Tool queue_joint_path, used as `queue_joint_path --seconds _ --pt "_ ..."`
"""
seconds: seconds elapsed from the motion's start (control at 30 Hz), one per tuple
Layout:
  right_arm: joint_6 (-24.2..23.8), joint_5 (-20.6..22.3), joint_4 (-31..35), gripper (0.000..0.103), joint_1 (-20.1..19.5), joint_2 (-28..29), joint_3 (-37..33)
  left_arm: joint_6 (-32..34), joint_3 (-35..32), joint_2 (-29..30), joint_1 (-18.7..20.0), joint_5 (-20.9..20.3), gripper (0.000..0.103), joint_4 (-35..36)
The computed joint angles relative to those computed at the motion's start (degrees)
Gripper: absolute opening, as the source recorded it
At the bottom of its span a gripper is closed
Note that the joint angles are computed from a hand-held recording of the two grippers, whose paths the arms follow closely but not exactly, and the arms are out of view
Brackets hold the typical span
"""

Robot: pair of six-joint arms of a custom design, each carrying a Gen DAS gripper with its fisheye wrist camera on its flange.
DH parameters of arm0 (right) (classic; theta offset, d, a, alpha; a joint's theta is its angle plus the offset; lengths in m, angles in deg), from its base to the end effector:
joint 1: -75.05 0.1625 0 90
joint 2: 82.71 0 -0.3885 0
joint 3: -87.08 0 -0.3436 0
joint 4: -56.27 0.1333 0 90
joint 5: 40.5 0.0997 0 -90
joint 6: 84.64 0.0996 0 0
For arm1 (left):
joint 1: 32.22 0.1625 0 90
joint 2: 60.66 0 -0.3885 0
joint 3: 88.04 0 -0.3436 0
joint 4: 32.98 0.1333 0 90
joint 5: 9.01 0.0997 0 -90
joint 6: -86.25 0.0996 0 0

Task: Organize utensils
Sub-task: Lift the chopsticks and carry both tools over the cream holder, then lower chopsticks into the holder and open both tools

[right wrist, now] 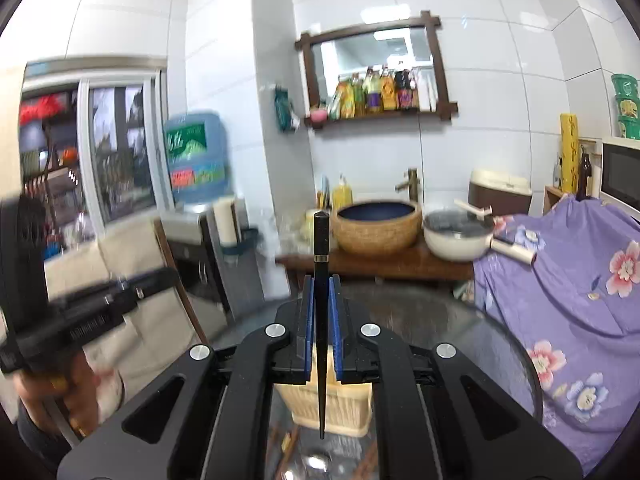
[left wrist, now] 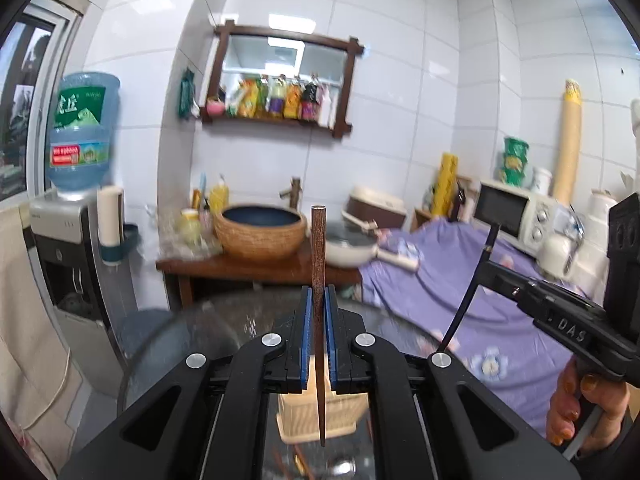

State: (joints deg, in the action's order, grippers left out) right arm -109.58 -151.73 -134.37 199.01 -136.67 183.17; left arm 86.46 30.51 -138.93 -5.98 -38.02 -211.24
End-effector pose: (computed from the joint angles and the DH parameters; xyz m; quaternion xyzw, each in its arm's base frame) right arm 0.4240 -0.4555 0.2827 0.3432 -0.7910 0.4915 0.1224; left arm -0.3006 -0.3939 0.3625 0.2420 0.7770 -0.5420 0.2097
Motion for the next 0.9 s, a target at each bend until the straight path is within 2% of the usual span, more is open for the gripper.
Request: queue_joint_path --seconds 0.1,0.17,0.33,0.57,0.9 --pt "-2.35 -1.22 -0.73 0.008 0.56 3.56 -5.55 4.45 -4.38 4.16 1.89 -0.26 0.006 -5.90" --pt "-1.56 -0.60 -0.13 0.008 0.10 5.14 -7.75 6.39 -7.28 7.28 3.57 -0.54 0.006 -8.97" --pt "-2.35 -0.18 -3.94 0.008 -1.92 9.87 -10.30 11.29 -10.27 13.32 7.05 -1.23 0.006 -16.97" --pt "-3.53 -1.35 -7.55 0.008 -4.97 14.33 -9.54 10.44 -9.12 16.88 10.84 -2.05 0.006 -20.38" --pt "-3.31 0.08 -10.16 0.008 -8.28 16.09 -5.83 2.50 -4.94 17.28 14.78 -4.21 0.006 -14.79"
